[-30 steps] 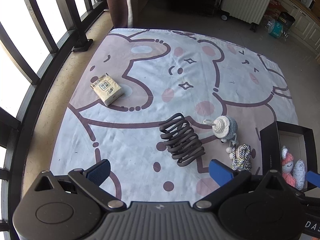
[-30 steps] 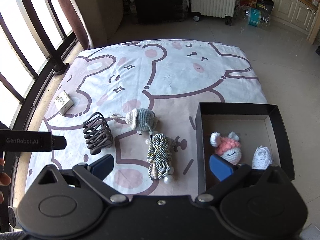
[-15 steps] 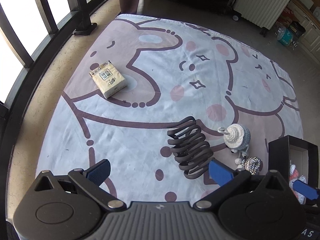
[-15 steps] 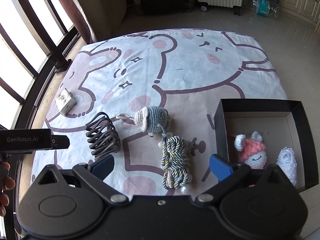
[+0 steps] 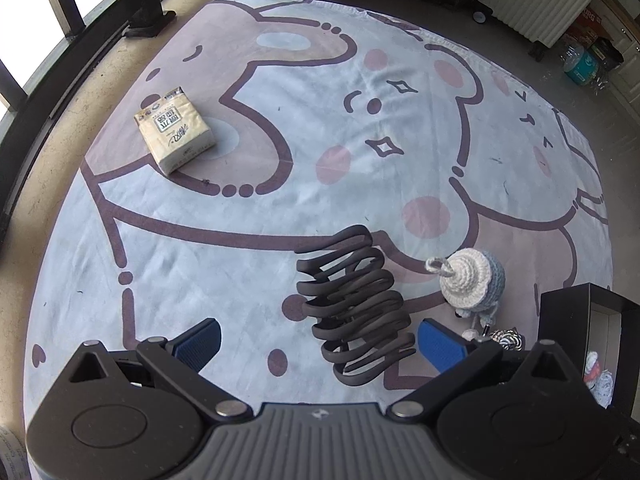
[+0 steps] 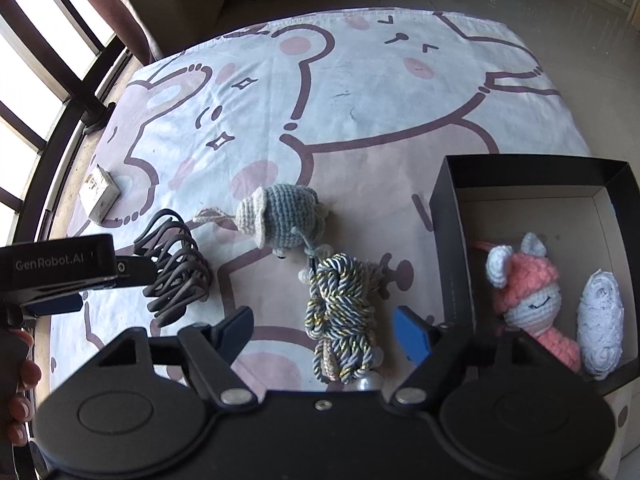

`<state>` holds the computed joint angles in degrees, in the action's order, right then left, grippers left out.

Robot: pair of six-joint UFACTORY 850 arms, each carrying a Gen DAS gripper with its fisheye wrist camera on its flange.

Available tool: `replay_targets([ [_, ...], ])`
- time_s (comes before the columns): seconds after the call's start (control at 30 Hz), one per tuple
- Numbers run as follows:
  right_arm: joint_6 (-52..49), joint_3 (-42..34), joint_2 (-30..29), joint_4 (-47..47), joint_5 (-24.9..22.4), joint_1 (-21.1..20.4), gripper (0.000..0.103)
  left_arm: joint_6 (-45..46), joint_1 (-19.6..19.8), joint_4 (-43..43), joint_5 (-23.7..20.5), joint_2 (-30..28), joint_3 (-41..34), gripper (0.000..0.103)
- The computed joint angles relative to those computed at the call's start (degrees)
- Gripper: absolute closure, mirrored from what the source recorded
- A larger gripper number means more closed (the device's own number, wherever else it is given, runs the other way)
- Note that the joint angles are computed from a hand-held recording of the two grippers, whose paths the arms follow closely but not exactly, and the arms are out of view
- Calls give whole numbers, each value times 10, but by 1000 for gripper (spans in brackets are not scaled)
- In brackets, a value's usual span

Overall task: Organize objects
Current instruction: 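Close the left tool on the hair clip while the right tool grasps the rope toy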

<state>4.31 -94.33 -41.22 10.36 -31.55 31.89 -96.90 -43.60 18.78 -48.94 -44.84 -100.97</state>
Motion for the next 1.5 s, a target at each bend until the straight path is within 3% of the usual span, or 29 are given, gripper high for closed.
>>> replay_targets([
  [0.3,25,-24,-25,-46,-24,5,38,0,7,-17,-9,-44,-50,2],
  [0.73,14,-54,-56,-31,-59,2,47,21,15,-42,-20,-73,-77,12],
  [0.8,19,-58,-59,-44,-65,5,50,25,15,-45,-11,-71,-74,15],
  [0.93,18,-63,-62,-54,-72,7,54,23,14,-43,21,-62,-60,32],
  [1.17,-6,-62,-57,-41,-85,7,55,37,12,-46,-4,-69,-80,32],
  [1.5,-16,-49,-37,-26,-71,10,55,29,2,-25,7,-37,-47,33],
])
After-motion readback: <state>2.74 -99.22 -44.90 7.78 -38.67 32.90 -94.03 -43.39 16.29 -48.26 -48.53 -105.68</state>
